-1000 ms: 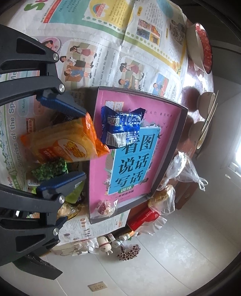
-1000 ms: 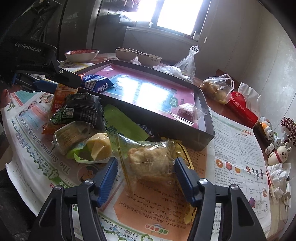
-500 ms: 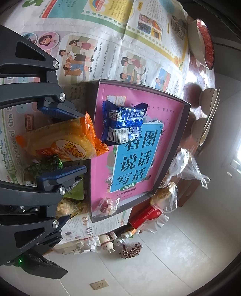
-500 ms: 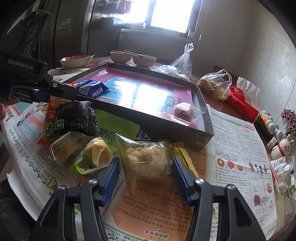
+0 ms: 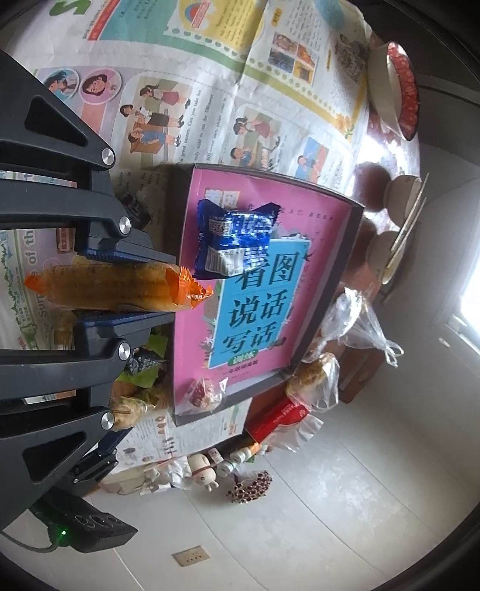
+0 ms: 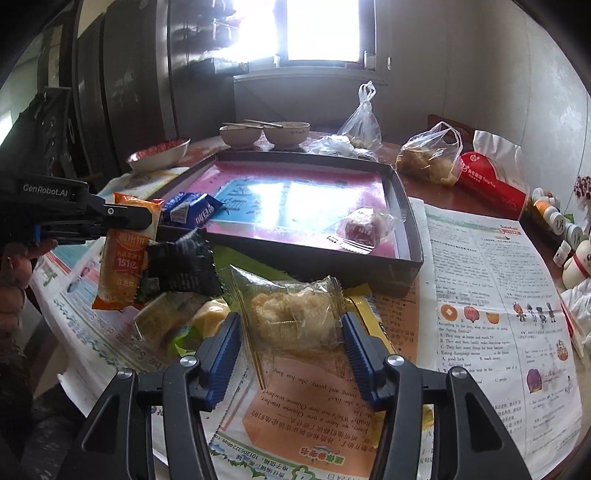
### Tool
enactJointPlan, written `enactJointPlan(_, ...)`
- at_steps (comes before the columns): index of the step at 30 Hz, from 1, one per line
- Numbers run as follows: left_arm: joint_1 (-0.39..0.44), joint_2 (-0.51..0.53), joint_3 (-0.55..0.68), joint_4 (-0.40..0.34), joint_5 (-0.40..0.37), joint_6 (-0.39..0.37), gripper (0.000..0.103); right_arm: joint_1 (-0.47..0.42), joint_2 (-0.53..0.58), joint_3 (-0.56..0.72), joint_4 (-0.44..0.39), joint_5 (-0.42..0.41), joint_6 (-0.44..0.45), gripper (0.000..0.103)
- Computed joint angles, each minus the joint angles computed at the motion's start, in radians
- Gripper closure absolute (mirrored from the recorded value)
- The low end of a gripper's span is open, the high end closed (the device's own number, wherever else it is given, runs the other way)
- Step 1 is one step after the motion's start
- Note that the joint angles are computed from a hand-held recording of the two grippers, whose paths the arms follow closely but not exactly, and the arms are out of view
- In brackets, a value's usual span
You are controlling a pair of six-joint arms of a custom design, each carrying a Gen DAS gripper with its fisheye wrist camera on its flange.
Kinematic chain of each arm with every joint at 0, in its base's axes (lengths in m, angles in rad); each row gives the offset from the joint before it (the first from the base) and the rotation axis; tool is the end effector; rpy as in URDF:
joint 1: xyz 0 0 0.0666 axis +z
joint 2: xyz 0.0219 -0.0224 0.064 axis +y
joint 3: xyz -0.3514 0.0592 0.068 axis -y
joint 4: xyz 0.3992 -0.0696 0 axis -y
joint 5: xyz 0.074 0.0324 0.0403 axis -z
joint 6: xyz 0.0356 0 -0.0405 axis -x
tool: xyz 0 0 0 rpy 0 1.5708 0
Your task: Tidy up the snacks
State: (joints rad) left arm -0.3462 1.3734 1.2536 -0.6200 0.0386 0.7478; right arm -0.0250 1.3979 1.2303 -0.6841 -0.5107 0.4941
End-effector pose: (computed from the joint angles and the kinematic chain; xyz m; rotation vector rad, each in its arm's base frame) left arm 0.4667 -0.1702 0.3668 -0.4560 2.3422 -0.5869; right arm 0.4914 0.0047 0.3427 -0.7548 2.1867 0.3588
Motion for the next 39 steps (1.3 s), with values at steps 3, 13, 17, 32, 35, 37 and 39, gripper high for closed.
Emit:
enactJointPlan(3,0.001,-0.026,-0.015,0.018,-0.02,0.004,0.081,-0.007,-0.006,0.002,-0.002,-0.019,-0.014,0.048)
enactJointPlan(13,-0.007,-0.077,-0.02,0.028,-0.088,-0.007,0.081,-0.014,-0.01,0.014,-0.01,-0.046,-0.039,0.048)
enactJointPlan(17,-0.012,-0.08,-0.016,0.031,-0.1,-0.01,0.081,-0.017,-0.013,0.016,-0.006,-0.053,-0.049,0.048)
enactJointPlan(32,-0.011,-0.071,0.017,0.035,-0.141,-0.015,0.081,-0.025,-0.015,0.03,0.009,-0.06,-0.072,0.048)
enactJointPlan(35,-0.01,-0.065,0.024,0.037,-0.144,-0.015,0.081,-0.024,-0.013,0.038,0.01,-0.06,-0.077,0.048)
enactJointPlan(37,-0.009,-0.057,0.032,0.035,-0.144,-0.021,0.081,-0.022,-0.012,0.042,0.012,-0.056,-0.081,0.048)
enactJointPlan(39,-0.01,-0.048,0.042,0.033,-0.145,-0.025,0.081,-0.02,-0.008,0.049,0.011,-0.056,-0.084,0.048)
